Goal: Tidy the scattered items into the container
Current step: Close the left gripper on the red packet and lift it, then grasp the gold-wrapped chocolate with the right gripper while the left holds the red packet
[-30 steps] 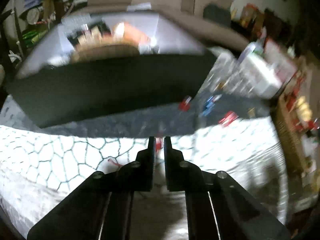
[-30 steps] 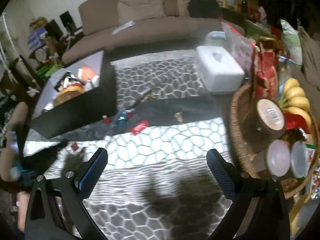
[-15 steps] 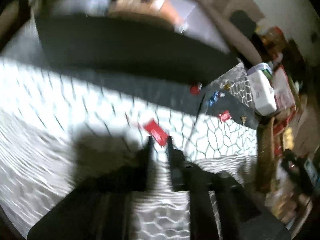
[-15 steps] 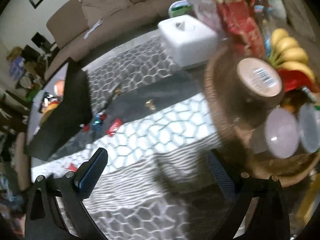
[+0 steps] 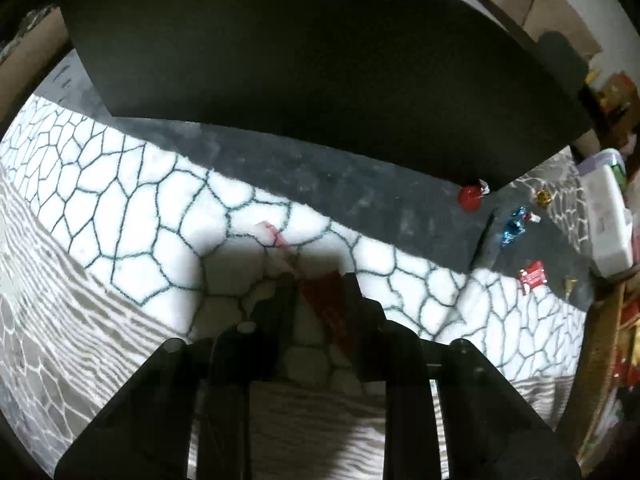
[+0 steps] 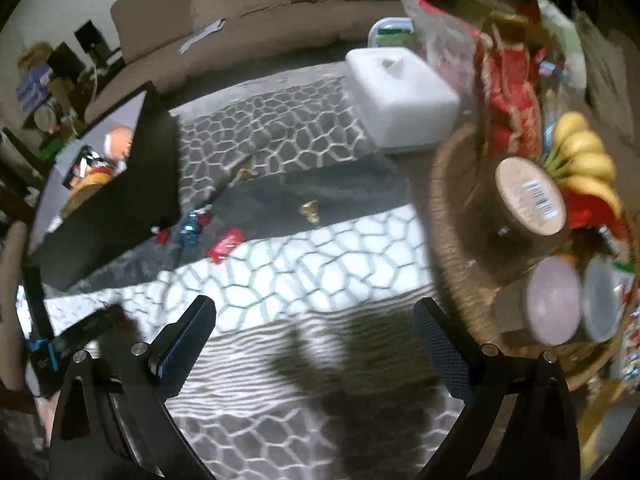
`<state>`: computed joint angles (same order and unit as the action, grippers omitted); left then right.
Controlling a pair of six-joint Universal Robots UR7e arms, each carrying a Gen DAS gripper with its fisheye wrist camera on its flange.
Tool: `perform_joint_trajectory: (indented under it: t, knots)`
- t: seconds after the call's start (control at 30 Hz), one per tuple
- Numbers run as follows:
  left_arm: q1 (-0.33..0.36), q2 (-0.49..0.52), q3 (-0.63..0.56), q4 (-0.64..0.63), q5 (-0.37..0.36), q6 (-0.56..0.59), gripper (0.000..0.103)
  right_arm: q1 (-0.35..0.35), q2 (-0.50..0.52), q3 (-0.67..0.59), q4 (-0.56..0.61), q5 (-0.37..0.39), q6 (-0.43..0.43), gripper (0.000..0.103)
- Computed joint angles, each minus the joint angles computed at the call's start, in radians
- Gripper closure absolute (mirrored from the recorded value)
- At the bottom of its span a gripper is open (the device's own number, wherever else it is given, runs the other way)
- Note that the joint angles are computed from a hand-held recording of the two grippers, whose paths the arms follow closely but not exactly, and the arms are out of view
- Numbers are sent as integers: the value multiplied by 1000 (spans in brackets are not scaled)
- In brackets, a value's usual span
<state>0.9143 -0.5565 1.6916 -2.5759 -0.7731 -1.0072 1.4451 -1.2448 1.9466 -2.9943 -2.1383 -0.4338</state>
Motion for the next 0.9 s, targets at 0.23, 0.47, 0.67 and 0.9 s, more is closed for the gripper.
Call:
perform_joint_trajectory:
  t: [0.23,0.47,0.67,0.9]
  knots:
    - [66,-100,58,-100,-248,131,98,-42,-32,-15,57,-6,53,2]
    - [30,-210,153,-127,-287,135,99,-69,-54,-30,132,64,148,2]
    - [84,-122,80,-75,-370,37,51,-51,-38,-19,144,74,149,2]
    - [16,-8,5,-59,-62,43,37,-38,-10,-33,147,64,128,2]
